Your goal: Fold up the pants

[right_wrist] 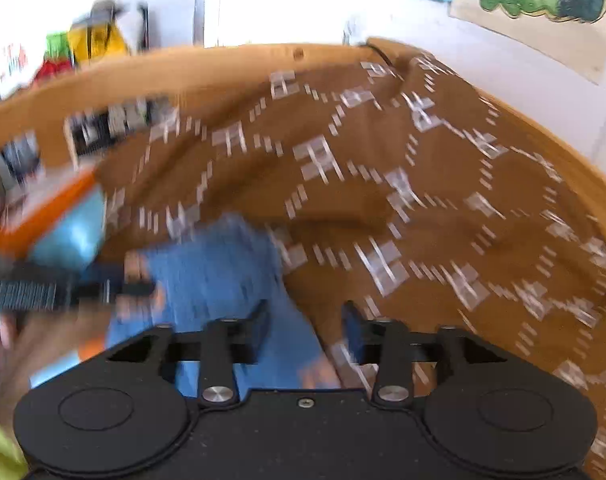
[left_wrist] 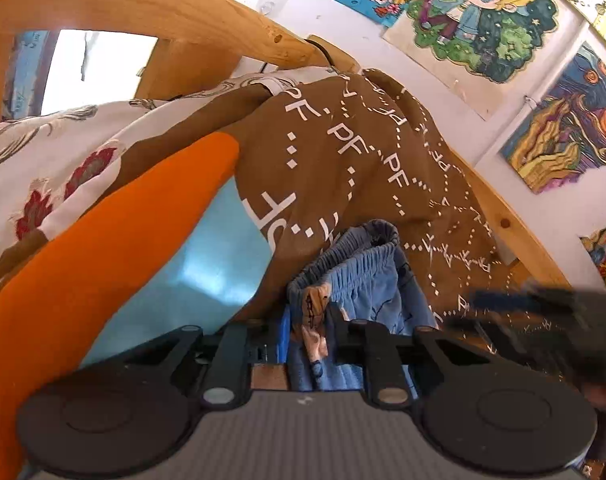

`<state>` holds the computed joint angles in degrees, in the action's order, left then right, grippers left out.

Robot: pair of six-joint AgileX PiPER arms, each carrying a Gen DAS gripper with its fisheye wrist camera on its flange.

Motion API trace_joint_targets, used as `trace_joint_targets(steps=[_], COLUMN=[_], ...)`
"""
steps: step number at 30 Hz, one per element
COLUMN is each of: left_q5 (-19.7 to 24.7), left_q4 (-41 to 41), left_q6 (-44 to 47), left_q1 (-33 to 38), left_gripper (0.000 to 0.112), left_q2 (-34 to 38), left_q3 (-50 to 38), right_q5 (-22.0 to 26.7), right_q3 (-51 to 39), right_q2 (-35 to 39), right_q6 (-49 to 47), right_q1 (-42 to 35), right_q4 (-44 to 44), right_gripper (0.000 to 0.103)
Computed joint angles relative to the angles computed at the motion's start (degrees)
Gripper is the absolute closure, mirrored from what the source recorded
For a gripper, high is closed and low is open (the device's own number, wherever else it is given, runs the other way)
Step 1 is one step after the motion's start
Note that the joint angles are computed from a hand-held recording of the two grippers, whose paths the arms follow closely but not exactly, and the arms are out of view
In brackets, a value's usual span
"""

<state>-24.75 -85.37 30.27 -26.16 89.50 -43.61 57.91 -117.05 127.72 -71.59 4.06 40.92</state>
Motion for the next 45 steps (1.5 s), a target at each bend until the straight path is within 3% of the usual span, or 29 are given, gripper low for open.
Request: trace_joint_targets(steps=[1, 5, 7, 11, 14, 16, 19, 24, 34, 37, 40, 42, 45], left_q5=[-2.0, -13.0, -14.4, -15.6, -22.0, -25.5, -27.6, -30.2, -24.9, -20.6, -14.9, -11.7, -10.5], left_q4=[-3.2, -12.0, -11.9, -9.1, -8.3, -8.2, -8.4, -8.8, -4.2, -3.6, -8.2, -10.8, -9.7], left_q6=[3.1, 15.4, 14.4, 8.2, 7.0, 8.5, 13.3, 22.6, 41.1, 47.8, 56.0, 59.7, 59.9], left_q1=[-1.4, -8.2, -9.4, -11.8, -16.9, -19.5, -21.1, -25.1, -34.9, -36.3, -36.4, -36.3, -36.6], left_gripper=[0.093, 0.095, 0.096, 0.097, 0.097, 0.097, 0.098, 0.098, 0.098, 0.097, 0.097, 0.096, 0.095], left_q2=[0.4, 3.5, 3.1, 0.3, 0.6, 1.8, 3.7, 4.3, 9.8, 14.1, 19.0, 23.0, 29.5], left_q3=[-0.8, -5.1, -5.0, -2.8, -2.3, -3.2, -5.8, -10.9, -23.9, -28.4, -33.7, -37.0, -40.1], right_q5=[-2.2, -4.7, -5.7, -13.4, -13.1, -15.0, -16.1, -10.9, -3.7, -1.1, 2.0, 1.9, 0.5], right_q3=[5.7, 28.3, 39.0, 57.8, 61.2, 64.0, 64.2, 61.2, 59.4, 56.7, 52.3, 50.9, 49.0], right_q2=[-3.7, -17.2, -22.0, -25.9, -22.4, -21.2, -19.0, -17.3, -17.0, -15.8, -13.8, -13.0, -11.9], right_q6=[-3.2, -16.3, -23.5, -36.4, -33.8, -40.1, -42.6, -40.3, -43.6, -41.0, -36.6, -35.6, -33.5], right_q1=[-1.3, -12.3, -18.4, -25.0, -26.2, -25.6, -24.7, -27.3, -41.2, -45.9, -50.2, -52.4, -54.6], right_q4=[-0.6, 8.4, 15.7, 29.6, 30.4, 34.3, 35.8, 34.9, 37.4, 36.3, 33.6, 33.7, 33.6], right_gripper=[0.039, 0.027, 0.025, 0.026, 0.029, 0.029, 0.029, 0.029, 0.026, 0.022, 0.016, 0.014, 0.013])
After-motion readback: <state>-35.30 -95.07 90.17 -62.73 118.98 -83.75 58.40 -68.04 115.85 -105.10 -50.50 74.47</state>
